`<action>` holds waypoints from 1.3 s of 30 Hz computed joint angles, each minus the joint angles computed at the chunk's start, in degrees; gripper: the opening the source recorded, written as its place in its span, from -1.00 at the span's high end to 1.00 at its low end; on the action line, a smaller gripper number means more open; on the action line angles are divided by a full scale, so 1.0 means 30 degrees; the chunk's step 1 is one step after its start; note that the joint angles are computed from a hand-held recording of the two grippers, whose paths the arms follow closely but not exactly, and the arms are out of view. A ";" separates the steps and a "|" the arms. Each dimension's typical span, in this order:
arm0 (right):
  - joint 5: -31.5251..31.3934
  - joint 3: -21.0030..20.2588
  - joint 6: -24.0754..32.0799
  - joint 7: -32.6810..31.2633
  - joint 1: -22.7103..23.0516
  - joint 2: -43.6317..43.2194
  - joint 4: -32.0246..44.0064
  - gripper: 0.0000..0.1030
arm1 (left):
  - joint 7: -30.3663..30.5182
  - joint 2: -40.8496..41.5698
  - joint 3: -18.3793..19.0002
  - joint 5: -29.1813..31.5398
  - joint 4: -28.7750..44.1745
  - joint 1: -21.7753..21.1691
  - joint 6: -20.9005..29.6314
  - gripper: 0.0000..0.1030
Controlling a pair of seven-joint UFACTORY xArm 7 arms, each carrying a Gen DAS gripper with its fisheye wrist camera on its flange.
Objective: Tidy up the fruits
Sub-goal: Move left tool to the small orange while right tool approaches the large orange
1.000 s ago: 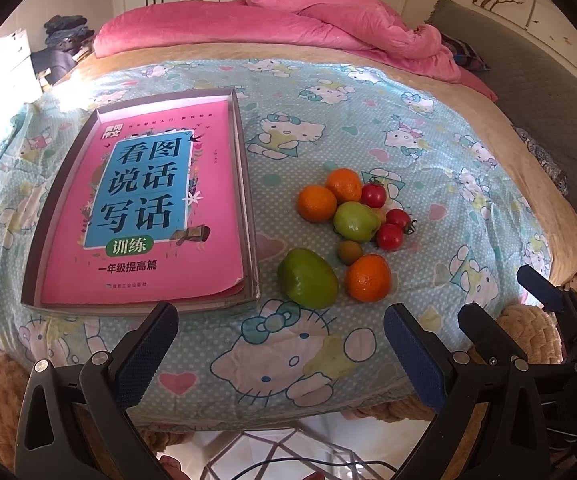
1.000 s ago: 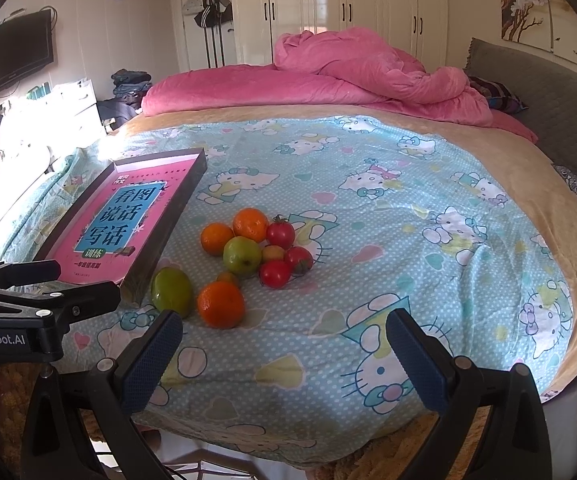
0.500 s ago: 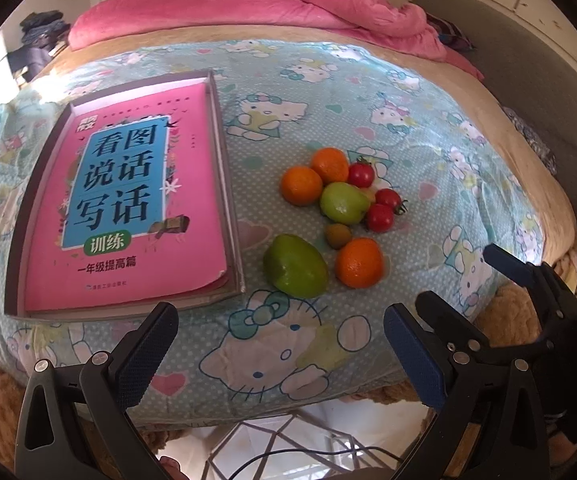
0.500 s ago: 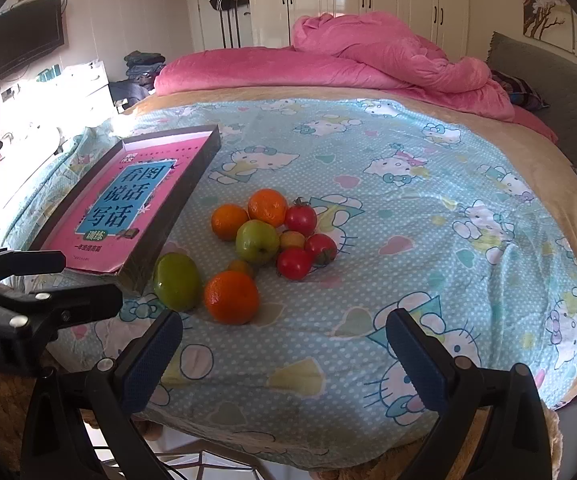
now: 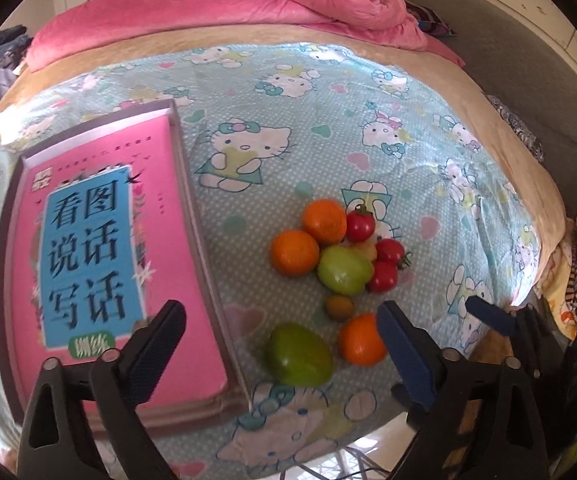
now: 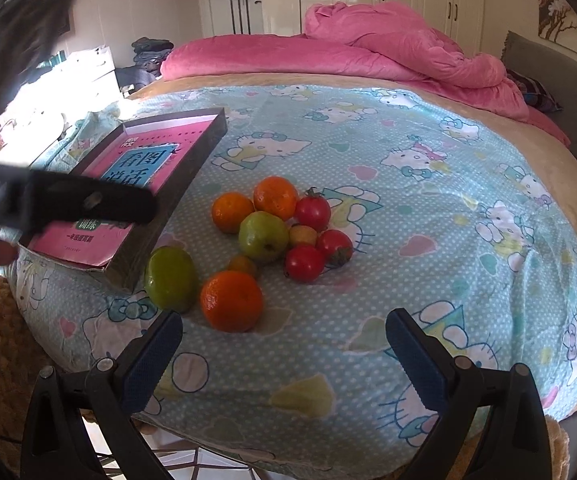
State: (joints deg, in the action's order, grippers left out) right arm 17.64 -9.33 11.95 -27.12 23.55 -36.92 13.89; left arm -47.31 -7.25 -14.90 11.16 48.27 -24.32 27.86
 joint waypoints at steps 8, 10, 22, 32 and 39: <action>0.0700 -0.0917 -0.0268 -0.0616 0.1183 0.0709 0.0290 -0.99 | 0.3103 0.2967 0.0594 -0.0798 0.2628 -0.0266 0.0744 -0.09; 0.0901 -0.0997 -0.0273 -0.0807 0.1324 0.0937 0.0371 -0.99 | 0.3593 0.3446 0.0693 -0.0661 0.3127 -0.0373 0.1012 -0.09; 0.2965 -0.1536 -0.0146 -0.3021 0.2835 0.2936 0.1291 -0.49 | 0.5064 0.5158 0.1199 -0.0641 0.4775 -0.0654 0.2755 -0.09; 0.5580 -0.1418 0.0055 -0.5189 0.3265 0.4163 0.2058 -0.09 | 0.4835 0.5972 0.1434 0.0012 0.5603 -0.1020 0.3551 -0.07; 0.7805 -0.1277 0.0333 -0.7253 0.3285 0.4831 0.2638 0.06 | 0.5205 0.6659 0.1523 0.0738 0.6746 -0.1301 0.4628 -0.07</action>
State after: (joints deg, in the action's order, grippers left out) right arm 41.06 -13.16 12.95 -48.88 33.40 -22.43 21.81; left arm -31.70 12.73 -10.33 13.37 68.50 -28.23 41.75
